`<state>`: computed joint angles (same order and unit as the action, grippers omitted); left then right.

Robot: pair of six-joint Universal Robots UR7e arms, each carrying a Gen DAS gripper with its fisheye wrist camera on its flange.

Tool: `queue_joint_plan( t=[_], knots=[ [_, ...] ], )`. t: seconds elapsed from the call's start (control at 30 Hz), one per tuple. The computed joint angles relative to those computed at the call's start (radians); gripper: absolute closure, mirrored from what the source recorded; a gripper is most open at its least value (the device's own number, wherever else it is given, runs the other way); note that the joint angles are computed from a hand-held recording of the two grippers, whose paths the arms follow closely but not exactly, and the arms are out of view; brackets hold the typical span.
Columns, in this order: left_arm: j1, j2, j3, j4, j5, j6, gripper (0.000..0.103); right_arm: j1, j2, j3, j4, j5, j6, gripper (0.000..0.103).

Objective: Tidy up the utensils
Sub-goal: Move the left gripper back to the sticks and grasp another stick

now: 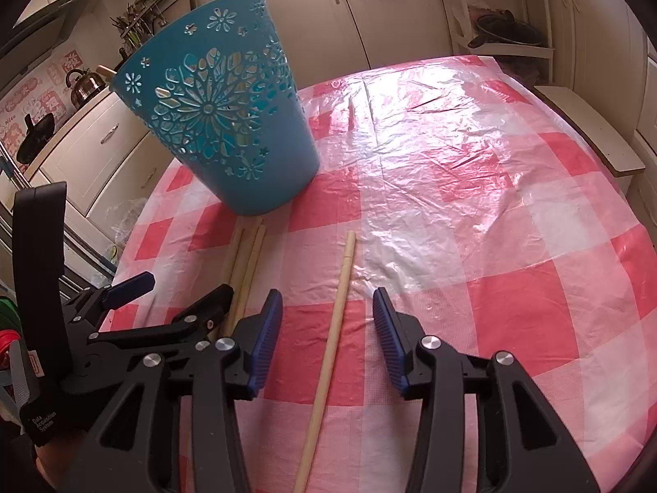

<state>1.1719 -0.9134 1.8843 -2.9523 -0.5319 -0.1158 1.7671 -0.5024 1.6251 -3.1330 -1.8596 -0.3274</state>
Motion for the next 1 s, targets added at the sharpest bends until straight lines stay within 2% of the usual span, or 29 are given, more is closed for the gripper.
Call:
queue_joint_plan(
  t=[0.33,0.53,0.67,0.83,0.9,0.93,1.0],
  knots=[
    [-0.002,0.011,-0.006,-0.019,0.008,0.027,0.009,0.002,0.002,-0.001,-0.007,-0.009,-0.001,0.058],
    [0.0,0.013,-0.008,-0.05,-0.022,0.074,0.017,-0.001,0.0,-0.001,-0.013,-0.013,0.011,0.058],
    [-0.001,0.014,-0.007,-0.07,-0.046,0.112,0.026,-0.003,0.0,-0.004,-0.014,-0.012,0.019,0.057],
    [0.007,-0.005,-0.004,-0.05,-0.121,0.144,0.043,-0.003,0.001,-0.006,-0.014,-0.01,0.02,0.057],
    [0.006,-0.008,-0.002,-0.056,-0.149,0.194,0.058,-0.003,0.001,-0.006,-0.014,-0.01,0.019,0.056],
    [0.005,-0.007,-0.003,-0.054,-0.16,0.218,0.062,-0.003,0.0,-0.005,-0.014,-0.01,0.019,0.056],
    [0.003,-0.01,-0.005,-0.038,-0.187,0.275,0.08,-0.003,0.0,-0.006,-0.012,-0.01,0.019,0.056]
  ],
)
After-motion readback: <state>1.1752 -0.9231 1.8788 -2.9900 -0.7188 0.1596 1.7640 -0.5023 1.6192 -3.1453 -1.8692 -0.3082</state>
